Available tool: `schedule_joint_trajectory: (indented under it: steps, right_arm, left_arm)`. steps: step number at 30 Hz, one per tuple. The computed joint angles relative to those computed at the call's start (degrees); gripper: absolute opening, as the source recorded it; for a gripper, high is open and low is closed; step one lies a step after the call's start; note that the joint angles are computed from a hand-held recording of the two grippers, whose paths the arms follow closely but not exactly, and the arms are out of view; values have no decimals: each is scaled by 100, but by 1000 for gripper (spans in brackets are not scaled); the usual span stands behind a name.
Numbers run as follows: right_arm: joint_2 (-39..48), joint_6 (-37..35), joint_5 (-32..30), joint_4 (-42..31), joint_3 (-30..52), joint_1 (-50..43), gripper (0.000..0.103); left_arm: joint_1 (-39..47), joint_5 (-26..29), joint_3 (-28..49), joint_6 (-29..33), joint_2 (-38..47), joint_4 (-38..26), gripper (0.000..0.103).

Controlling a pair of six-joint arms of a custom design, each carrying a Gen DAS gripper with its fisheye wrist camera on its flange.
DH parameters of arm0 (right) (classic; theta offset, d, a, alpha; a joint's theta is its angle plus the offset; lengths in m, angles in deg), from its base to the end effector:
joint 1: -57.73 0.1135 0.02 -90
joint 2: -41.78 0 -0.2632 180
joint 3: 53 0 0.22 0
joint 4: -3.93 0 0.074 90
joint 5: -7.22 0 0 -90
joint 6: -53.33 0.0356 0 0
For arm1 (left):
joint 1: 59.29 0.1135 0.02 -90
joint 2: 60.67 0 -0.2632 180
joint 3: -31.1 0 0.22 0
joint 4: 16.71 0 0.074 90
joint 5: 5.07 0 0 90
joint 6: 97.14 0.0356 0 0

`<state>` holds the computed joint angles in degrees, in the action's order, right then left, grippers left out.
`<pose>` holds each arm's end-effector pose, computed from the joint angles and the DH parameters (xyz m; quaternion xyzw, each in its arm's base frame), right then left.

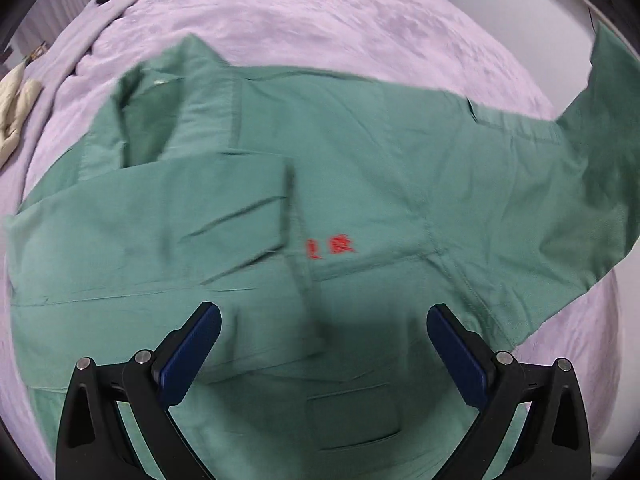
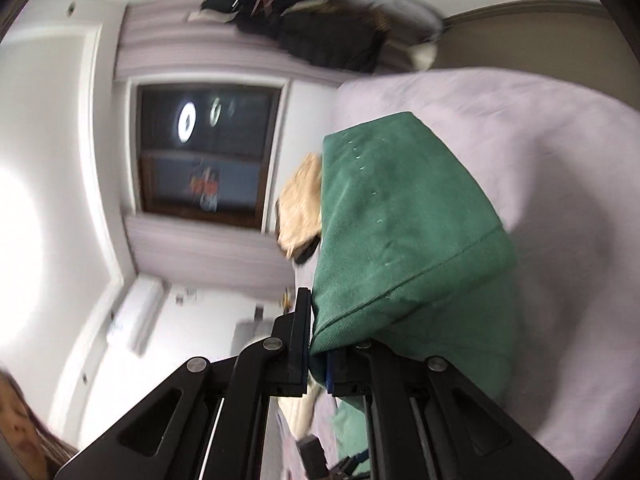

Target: Fold small clothes

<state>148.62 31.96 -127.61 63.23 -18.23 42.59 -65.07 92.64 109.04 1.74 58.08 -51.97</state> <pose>0.2583 -0.0439 0.1342 0.3051 0.6966 0.5257 0.3811 0.3372 -0.0389 0.0944 0.1344 0.9812 -0.0634 0.1227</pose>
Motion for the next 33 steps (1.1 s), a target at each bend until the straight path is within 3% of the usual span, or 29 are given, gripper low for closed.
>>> schedule_joint_trajectory:
  steps: [3,6,10,16,18,19,20,22,24,25,26,28,31,33]
  right_arm:
    - [-372,-689,603,-1551,943,1323,6]
    - [-118,-1516,1225,-3178,2283,2620,6]
    - [1227,-2055,1795,-4748,4331,3976,6]
    - [3648,-2171,2545,-7447,7418,5212,10]
    - [3992,-1862,2709,-7578,7519,5379,12]
    - [3978,-1679,2725,-7261,7154,5399,21]
    - [3879,-1372,2760,-6888,6817,5421,45]
    - [3537,-836,3007,-6249,6162,5373,71]
    - [3348,-358,3274,-5704,5663,5266,66]
    - [3308,-218,3349,-5671,5633,5222,44]
    - [3345,-171,3431,-5839,5808,5179,16]
    - [3367,-431,3673,-6284,6246,5192,14]
    - [3215,-1864,4184,-7356,6990,5537,13]
    - [3592,-2750,4456,-8516,8163,5920,13]
  left_arm:
    - [667,131,245,361,-50,-212,103]
    - [1368,31,88,733,-208,64,103]
    - [2835,185,387,1592,55,26,103]
    - [4000,59,1462,1953,864,-384,103]
    - [4304,52,1685,2135,1012,-519,103]
    - [4461,85,1847,2224,1100,-647,103]
    - [4579,105,1928,2283,1181,-700,103]
    - [4790,142,2170,2419,1341,-868,103]
    - [4961,187,2371,2532,1475,-1004,103]
    - [5017,206,2481,2567,1533,-1096,103]
    - [5073,230,2612,2605,1601,-1194,103]
    - [5155,318,2798,2670,1670,-1380,103]
    - [5292,555,3283,2786,1858,-1783,103]
    - [5349,697,3681,2784,2032,-2108,103]
